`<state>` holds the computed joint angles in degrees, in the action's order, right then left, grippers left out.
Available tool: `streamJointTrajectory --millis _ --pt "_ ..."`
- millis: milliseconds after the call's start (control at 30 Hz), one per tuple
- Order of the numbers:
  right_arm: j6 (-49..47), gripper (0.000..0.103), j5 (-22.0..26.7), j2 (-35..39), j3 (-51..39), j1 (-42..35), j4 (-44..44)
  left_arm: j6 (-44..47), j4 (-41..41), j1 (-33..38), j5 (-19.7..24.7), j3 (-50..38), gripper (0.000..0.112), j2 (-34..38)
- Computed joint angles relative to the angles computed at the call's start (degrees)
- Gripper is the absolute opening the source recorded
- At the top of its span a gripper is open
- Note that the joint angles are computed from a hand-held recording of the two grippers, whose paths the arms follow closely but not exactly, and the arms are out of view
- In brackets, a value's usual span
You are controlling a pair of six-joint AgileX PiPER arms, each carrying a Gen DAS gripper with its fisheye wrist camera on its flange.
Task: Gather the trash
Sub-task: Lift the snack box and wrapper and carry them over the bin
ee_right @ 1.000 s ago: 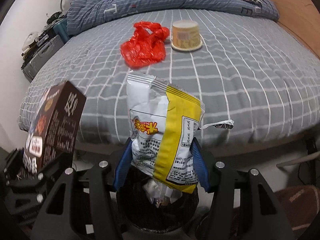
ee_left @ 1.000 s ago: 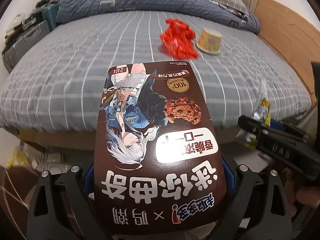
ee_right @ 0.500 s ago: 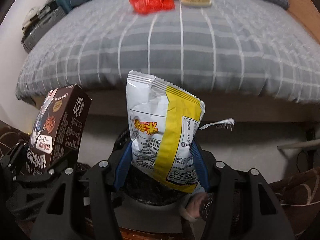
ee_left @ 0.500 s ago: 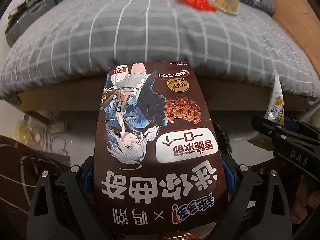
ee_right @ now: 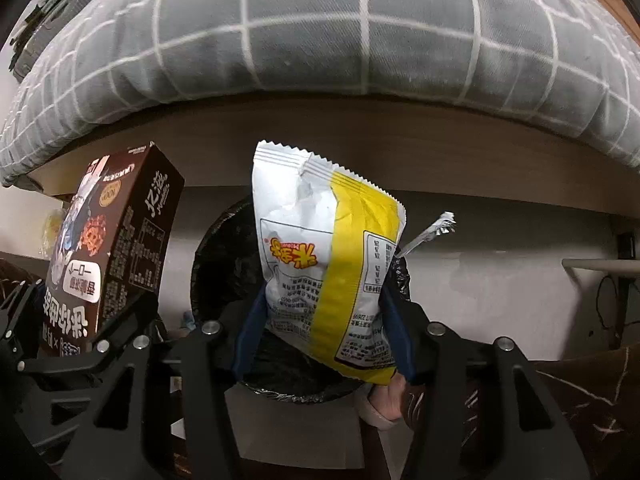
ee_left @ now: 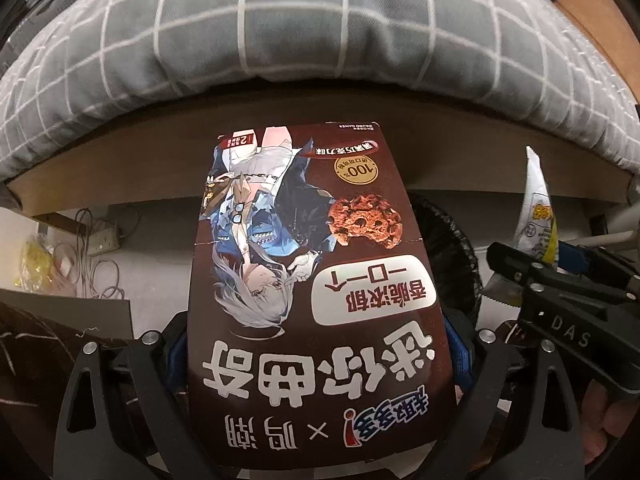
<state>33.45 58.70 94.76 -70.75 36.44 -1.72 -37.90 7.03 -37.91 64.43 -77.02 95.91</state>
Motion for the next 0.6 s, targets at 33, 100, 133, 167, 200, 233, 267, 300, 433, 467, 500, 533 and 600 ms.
streamJointTrajectory --millis 33,100,133,167,200,233,267,300,433,467,500,533,600 --pt "0.0 0.052 -0.1 0.4 0.1 -0.1 0.0 0.0 -0.1 0.3 -0.1 0.1 0.092 0.4" --pt "-0.5 0.052 -0.5 1.3 0.6 -0.5 0.6 -0.1 0.1 0.7 0.1 0.0 0.092 1.2" --pt "-0.6 0.052 -0.5 2.2 0.1 -0.5 0.8 0.0 -0.1 1.3 0.0 0.2 0.092 1.5" --pt "-0.6 0.052 -0.5 3.1 -0.4 -0.4 1.1 0.0 -0.4 1.6 0.1 0.2 0.092 1.8" --pt "-1.0 0.052 -0.2 4.5 -1.5 -0.5 1.4 0.1 -0.7 1.9 0.8 -0.5 0.092 2.3" --pt "-1.2 0.052 -0.3 5.1 -1.8 -0.4 1.7 0.0 -1.2 2.5 1.0 -1.0 0.092 2.3" --pt "-1.4 0.052 -0.4 5.6 -1.9 -0.3 2.1 0.1 -1.3 2.8 0.9 -1.2 0.092 2.3" --pt "-1.6 0.052 -0.5 5.9 -2.1 -0.3 2.3 0.2 -0.8 2.7 1.4 -1.7 0.092 2.5" --pt "-3.0 0.052 -0.5 8.4 -3.2 -0.3 3.1 -0.5 0.2 2.2 2.4 -2.0 0.092 2.5" --pt "-3.5 0.052 -0.7 9.1 -3.6 -0.5 3.4 -0.3 0.1 2.0 2.9 -2.5 0.092 2.7" --pt "-3.8 0.052 -0.9 9.9 -4.1 -0.7 3.7 -0.4 0.6 1.7 3.5 -2.8 0.092 2.9" --pt "-3.8 0.052 -0.7 10.3 -4.6 -0.6 3.8 -0.7 1.0 1.6 3.9 -3.0 0.092 3.0" --pt "-5.0 0.053 0.2 10.9 -6.0 -1.1 3.9 -0.7 1.2 1.9 4.5 -3.3 0.092 3.0"
